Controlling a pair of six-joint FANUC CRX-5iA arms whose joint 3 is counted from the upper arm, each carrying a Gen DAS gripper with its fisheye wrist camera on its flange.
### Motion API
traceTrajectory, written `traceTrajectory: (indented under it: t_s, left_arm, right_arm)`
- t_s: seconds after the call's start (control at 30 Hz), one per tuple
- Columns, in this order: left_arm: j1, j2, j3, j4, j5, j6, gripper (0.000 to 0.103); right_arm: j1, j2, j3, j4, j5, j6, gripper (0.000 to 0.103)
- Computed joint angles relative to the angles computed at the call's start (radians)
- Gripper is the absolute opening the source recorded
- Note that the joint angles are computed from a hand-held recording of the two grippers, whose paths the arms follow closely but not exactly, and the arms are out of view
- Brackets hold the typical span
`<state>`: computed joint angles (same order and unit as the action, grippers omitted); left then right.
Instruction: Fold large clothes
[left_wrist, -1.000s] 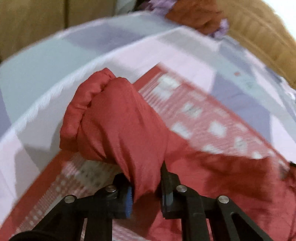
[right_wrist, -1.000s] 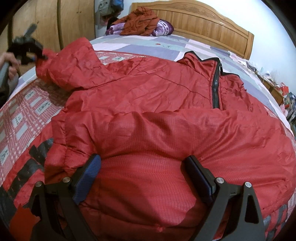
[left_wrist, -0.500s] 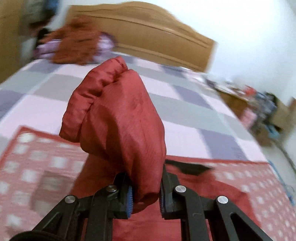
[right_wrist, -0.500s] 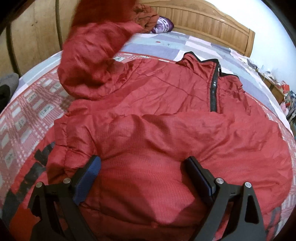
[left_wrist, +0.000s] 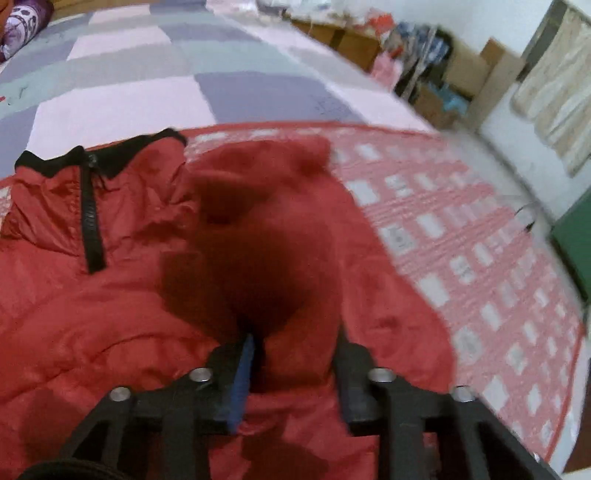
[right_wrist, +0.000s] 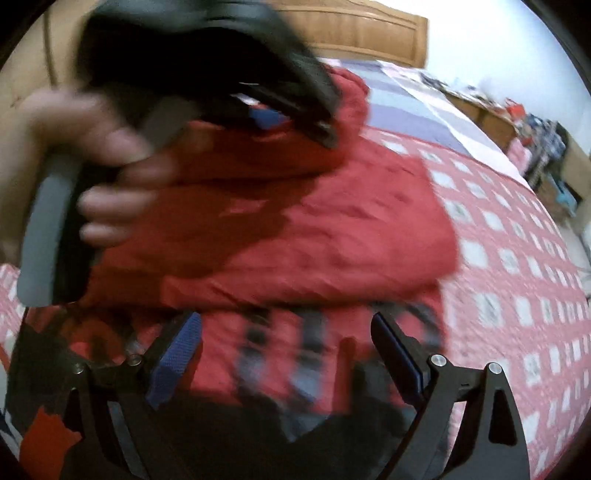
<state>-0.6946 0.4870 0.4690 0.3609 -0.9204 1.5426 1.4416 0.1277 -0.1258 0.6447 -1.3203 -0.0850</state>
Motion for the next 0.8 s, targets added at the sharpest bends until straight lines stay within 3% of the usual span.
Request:
traceTrajectory:
  t_s: [0.17, 0.23, 0.33, 0.43, 0.57, 0.67, 0.8]
  left_arm:
    - [0.0, -0.115, -0.141, 0.042, 0.11, 0.038, 0.051]
    - [-0.001, -0.177, -0.17, -0.073, 0.136, 0.122, 0.057]
    - [-0.003, -0.238, -0.156, -0.33, 0.083, 0.322, 0.066]
    - [0.026, -0.26, -0.151, -0.454, -0.027, 0.436, 0.066]
    - [0.069, -0.263, -0.162, -0.538, -0.094, 0.544, 0.066]
    - [0.102, -0.219, -0.151, -0.541, -0.14, 0.583, 0.066]
    - [0.122, -0.189, -0.182, -0.559, -0.135, 0.631, 0.066]
  right_arm:
    - [0.016, -0.07, -0.08, 0.003, -0.051, -0.069, 0.095]
    - [0.01, -0.086, -0.094, 0.014, -0.059, -0.076, 0.095]
    - [-0.009, -0.1, -0.104, 0.062, -0.065, -0.067, 0.095]
    - [-0.044, -0.097, -0.099, 0.133, -0.048, -0.04, 0.095]
    - [-0.126, -0.054, -0.042, 0.178, 0.001, 0.035, 0.095]
    - [-0.206, -0.004, 0.0, 0.197, 0.047, 0.084, 0.095]
    - [-0.329, 0.131, 0.144, 0.019, -0.009, 0.314, 0.097]
